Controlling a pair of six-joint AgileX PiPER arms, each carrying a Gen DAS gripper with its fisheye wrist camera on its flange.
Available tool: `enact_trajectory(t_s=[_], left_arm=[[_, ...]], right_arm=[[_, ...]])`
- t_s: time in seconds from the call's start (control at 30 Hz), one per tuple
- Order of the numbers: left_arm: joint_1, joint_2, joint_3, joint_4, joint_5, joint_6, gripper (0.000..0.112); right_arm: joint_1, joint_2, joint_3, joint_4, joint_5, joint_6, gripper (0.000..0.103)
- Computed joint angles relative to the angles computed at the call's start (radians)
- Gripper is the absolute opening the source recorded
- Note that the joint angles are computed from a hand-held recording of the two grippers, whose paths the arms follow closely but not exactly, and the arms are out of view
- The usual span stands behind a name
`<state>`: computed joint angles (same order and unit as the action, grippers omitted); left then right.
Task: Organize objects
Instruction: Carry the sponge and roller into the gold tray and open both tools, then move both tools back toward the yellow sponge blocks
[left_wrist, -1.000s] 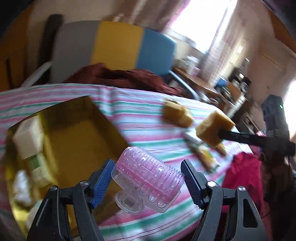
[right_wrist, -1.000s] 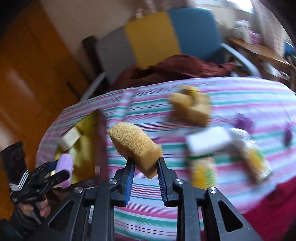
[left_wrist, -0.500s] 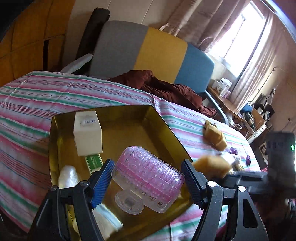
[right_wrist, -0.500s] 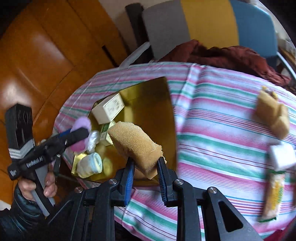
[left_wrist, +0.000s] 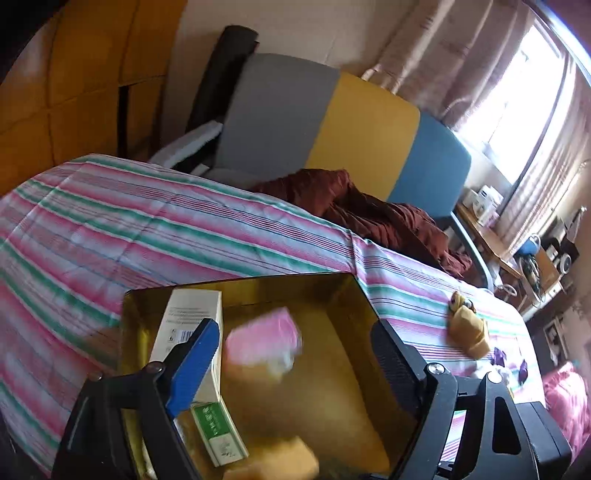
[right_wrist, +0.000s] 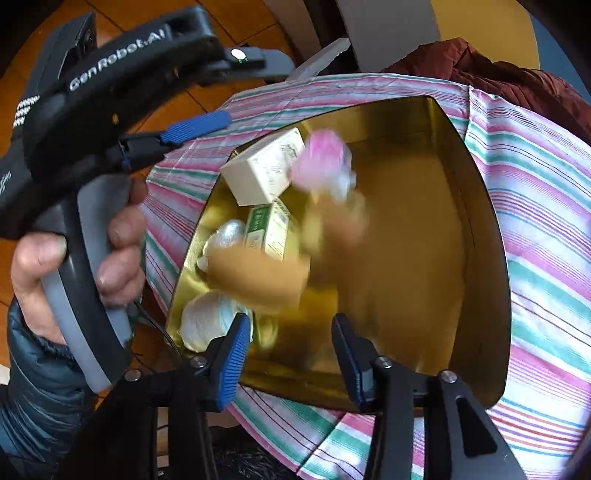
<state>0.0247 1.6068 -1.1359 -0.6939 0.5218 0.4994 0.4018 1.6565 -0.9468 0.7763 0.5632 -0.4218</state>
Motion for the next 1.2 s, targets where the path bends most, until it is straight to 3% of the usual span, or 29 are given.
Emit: enact_trajectory(t_s=[0.2, 0.43, 0.6, 0.87, 1.0, 1.2], left_arm=[[-0.013, -0.130, 0.170, 0.063, -0.097, -0.047, 0.088], [-0.121, -0.277, 0.325, 0.410, -0.191, -0.365, 0.090], [-0.200, -0.341, 0.372, 0.632, -0.197, -0.593, 0.092], [-0.337, -0.398, 0.400, 0.917, -0.169, -0.878, 0.092], [-0.383, -0.404, 0.402, 0.971, -0.156, -0.935, 0.092], [-0.444, -0.401, 0.403, 1.027, -0.136, -1.001, 0.093]], right_arm=[[0.030, -0.076, 0.080, -0.172, -0.074, 0.169, 0.050], [0.041, -0.175, 0.140, -0.404, -0.157, 0.427, 0.051], [0.041, -0.227, 0.160, -0.595, -0.179, 0.630, 0.053], [0.009, -0.309, 0.210, -0.738, -0.180, 0.764, 0.053], [-0.006, -0.344, 0.236, -0.804, -0.181, 0.824, 0.053], [-0.050, -0.381, 0.270, -0.779, -0.185, 0.792, 0.054]])
